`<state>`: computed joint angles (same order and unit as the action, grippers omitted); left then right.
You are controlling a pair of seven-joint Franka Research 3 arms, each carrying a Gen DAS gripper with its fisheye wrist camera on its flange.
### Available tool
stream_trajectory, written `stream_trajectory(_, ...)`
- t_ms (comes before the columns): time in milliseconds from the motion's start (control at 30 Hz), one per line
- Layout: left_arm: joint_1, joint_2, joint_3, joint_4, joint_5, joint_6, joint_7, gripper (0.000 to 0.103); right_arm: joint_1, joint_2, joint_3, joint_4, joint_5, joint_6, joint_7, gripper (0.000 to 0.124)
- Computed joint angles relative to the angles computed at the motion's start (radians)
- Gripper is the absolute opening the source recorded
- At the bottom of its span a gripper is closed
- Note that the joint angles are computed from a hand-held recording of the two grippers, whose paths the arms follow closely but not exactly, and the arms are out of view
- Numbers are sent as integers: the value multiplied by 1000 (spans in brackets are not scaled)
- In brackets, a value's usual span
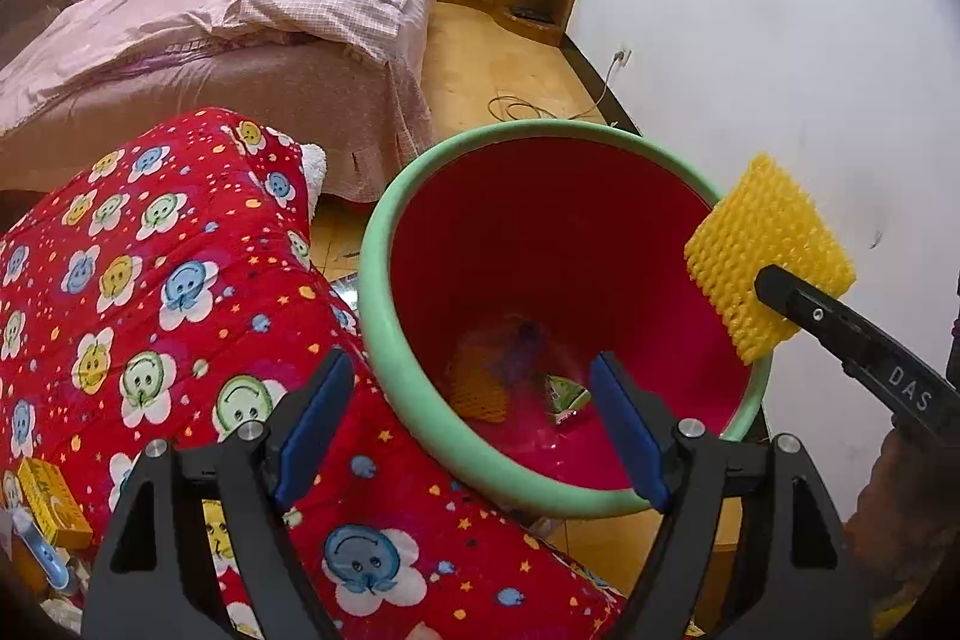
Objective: Collect trash
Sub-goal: 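Move both open tools back over the remaining trash on the quilt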
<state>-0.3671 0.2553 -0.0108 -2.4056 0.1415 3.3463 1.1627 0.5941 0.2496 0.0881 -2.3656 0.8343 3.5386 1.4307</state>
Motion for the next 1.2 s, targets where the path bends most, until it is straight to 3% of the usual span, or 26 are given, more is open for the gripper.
stream_trajectory(100,35,-17,-28,-17,10,3,-14,80,26,5,-16,12,40,4,-33,25)
stream_trajectory(200,52,-42,-39,-45,11,14,-25,80,-7,-3,15,-6,-10,17,7,40)
stream_trajectory(300,75,-64,-58,-65,15,18,-33,80,12,-10,9,-9,16,26,-12,42)
stream_trajectory(500,30,-144,-27,-142,-65,32,22,80,-2,-47,47,-52,-13,55,32,47)
stream_trajectory(667,-9,-222,-29,-215,-241,42,152,80,16,-84,65,-80,9,63,30,50)
stream_trajectory(767,19,-273,-72,-260,-323,49,208,80,27,-101,78,-91,27,72,26,54)
stream_trajectory(900,95,-338,-174,-315,-453,49,287,80,41,-122,97,-107,43,83,27,61)
stream_trajectory(1067,188,-432,-254,-398,-464,47,247,80,78,-131,115,-93,121,84,-34,65)
stream_trajectory(1200,307,-519,-367,-466,-493,24,220,80,96,-133,131,-83,151,84,-54,68)
